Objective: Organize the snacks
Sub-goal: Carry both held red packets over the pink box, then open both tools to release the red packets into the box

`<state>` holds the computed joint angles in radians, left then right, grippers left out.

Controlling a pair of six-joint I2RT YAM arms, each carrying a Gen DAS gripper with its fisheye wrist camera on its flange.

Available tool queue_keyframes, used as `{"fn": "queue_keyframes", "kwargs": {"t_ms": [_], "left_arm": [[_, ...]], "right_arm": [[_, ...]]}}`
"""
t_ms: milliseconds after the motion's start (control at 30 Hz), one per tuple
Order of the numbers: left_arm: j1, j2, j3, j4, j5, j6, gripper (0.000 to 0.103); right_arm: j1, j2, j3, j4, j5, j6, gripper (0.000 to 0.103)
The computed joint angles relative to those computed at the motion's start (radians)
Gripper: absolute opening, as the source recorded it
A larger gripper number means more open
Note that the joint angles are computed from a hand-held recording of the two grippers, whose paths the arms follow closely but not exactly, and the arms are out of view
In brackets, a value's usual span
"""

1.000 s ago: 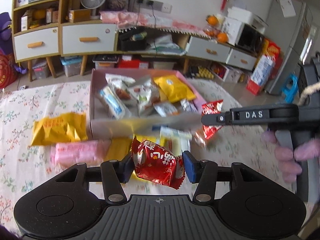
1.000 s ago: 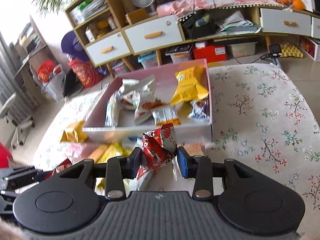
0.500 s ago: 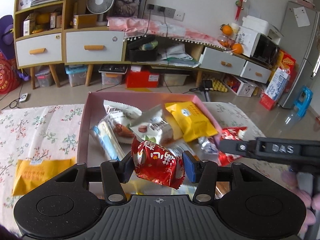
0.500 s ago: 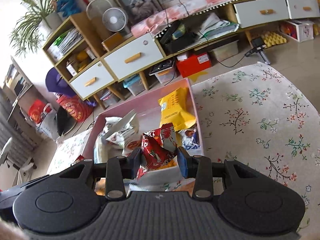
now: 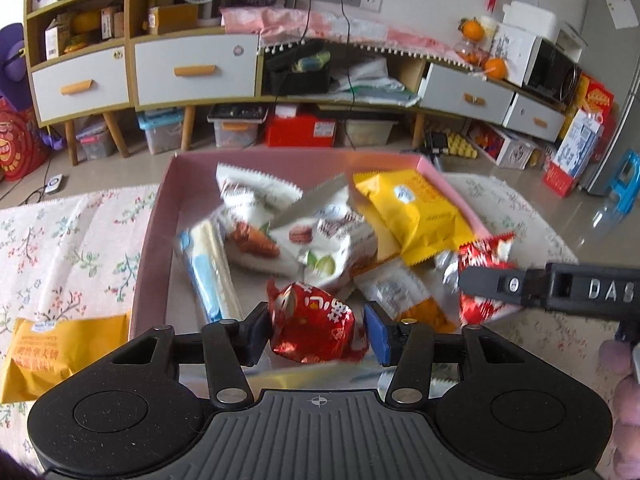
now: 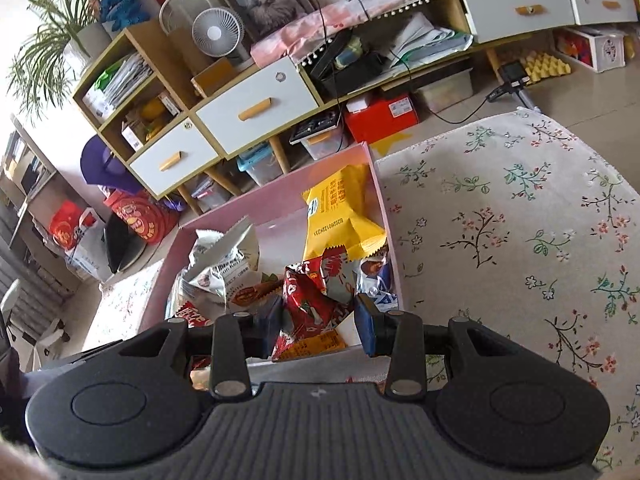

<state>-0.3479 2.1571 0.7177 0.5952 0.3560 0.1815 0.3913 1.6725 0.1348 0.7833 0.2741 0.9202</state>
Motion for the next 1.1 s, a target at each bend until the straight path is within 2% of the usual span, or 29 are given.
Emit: {"fn": "queue_keyframes", "kwargs": {"t_ms": [133,300,533,633,733,767,800,867,967,1033,1100], "left_arm": [[0.029,0.002,0.013,-0.034,0.041,-0.017,0.047],[0.036,-0.014,0.012,-0.067,0.04,-0.002,0.047],[0.056,-0.038,0.047,-0.186,0.045,-0.014,0.047],[0.064,-0.032,0.037,-0.16,0.056,-0.012,0.048],[0.062,-0.021,0.005,-0.083,0.06,-0.015,0.053],[0.063,-0.018,-0.002,-0.065,0.07,-0.019,0.059],[0.068,-0.016,-0.01,-0.051,0.087,-0.019,0.063],[0.069,-0.023,-0.028,-0.028,0.1,-0.012,0.072],[0.06,-0.046,-0.048,-0.02,0.091,0.001,0.078],[0.059,-0.063,-0.058,-0.025,0.096,0.001,0.081],[0.062,-0.082,-0.072,-0.029,0.101,0.011,0.084]], "right_arm": [[-0.003,0.009,0.006,-0.005,-0.008,0.004,0.036],[0.001,0.007,0.028,-0.057,-0.011,-0.004,0.036],[0.006,-0.013,0.036,-0.09,-0.034,-0.027,0.036],[0.013,-0.014,0.044,-0.103,-0.029,-0.033,0.036],[0.013,-0.012,0.046,-0.101,-0.023,-0.029,0.039],[0.017,-0.015,0.046,-0.108,-0.012,-0.021,0.039],[0.018,-0.02,0.049,-0.121,-0.006,-0.016,0.047],[0.009,-0.023,0.037,-0.094,-0.025,-0.024,0.052],[0.012,-0.047,0.033,-0.104,-0.023,-0.024,0.058],[0.031,-0.069,0.035,-0.137,0.011,-0.024,0.069],[0.032,-0.083,0.031,-0.148,0.014,-0.036,0.069]]}}
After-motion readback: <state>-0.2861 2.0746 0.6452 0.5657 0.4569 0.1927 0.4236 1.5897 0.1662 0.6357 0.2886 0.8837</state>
